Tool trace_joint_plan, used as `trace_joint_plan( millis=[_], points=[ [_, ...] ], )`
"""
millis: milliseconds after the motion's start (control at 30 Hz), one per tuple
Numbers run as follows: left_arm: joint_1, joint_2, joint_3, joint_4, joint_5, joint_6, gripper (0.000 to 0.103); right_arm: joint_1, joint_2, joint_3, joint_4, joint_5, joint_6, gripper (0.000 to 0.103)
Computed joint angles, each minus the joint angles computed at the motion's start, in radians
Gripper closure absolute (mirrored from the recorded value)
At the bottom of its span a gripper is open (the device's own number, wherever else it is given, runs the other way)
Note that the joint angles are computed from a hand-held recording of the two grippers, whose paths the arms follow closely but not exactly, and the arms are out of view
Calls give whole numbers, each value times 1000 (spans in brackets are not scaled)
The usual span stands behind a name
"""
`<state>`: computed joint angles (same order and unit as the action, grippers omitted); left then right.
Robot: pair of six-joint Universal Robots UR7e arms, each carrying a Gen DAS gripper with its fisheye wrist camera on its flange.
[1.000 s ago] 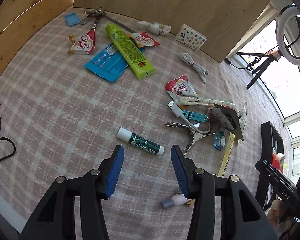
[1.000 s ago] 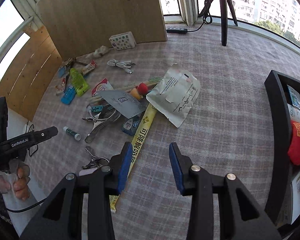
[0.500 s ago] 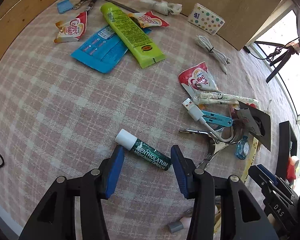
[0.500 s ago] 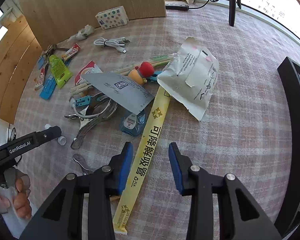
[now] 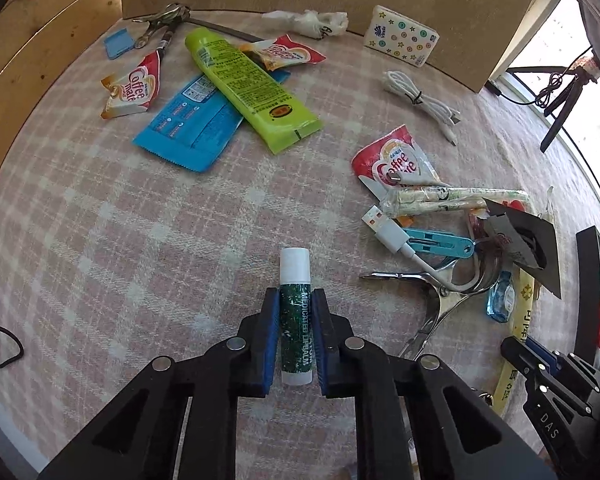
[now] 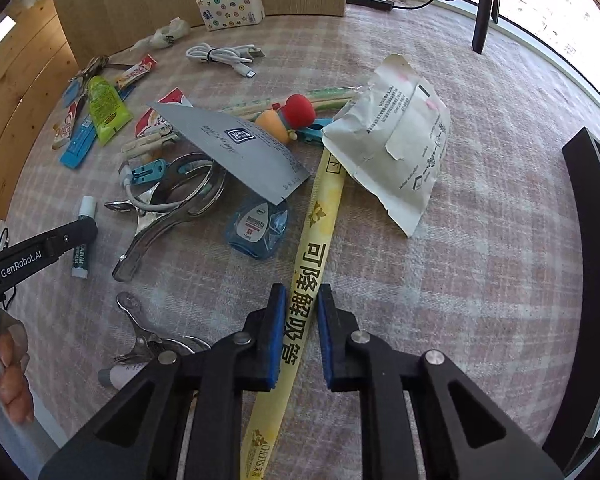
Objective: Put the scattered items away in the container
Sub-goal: 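Grasp the green lip balm tube with the left gripper while the right grasps the yellow strip packet, then carry the lip balm tube and yellow strip packet over the black tray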
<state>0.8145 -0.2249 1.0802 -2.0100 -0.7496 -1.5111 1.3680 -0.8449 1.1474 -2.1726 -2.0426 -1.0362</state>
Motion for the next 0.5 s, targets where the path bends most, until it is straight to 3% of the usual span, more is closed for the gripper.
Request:
trace_joint_plan(
  millis=[233,500],
  points=[
    [-14,-49,128,-179,-13,7,89,-27,17,-119,190,41,71,92],
    [-59,-75,160,-236,24,5,89,-47,15,-233,348,129,120,92]
  ],
)
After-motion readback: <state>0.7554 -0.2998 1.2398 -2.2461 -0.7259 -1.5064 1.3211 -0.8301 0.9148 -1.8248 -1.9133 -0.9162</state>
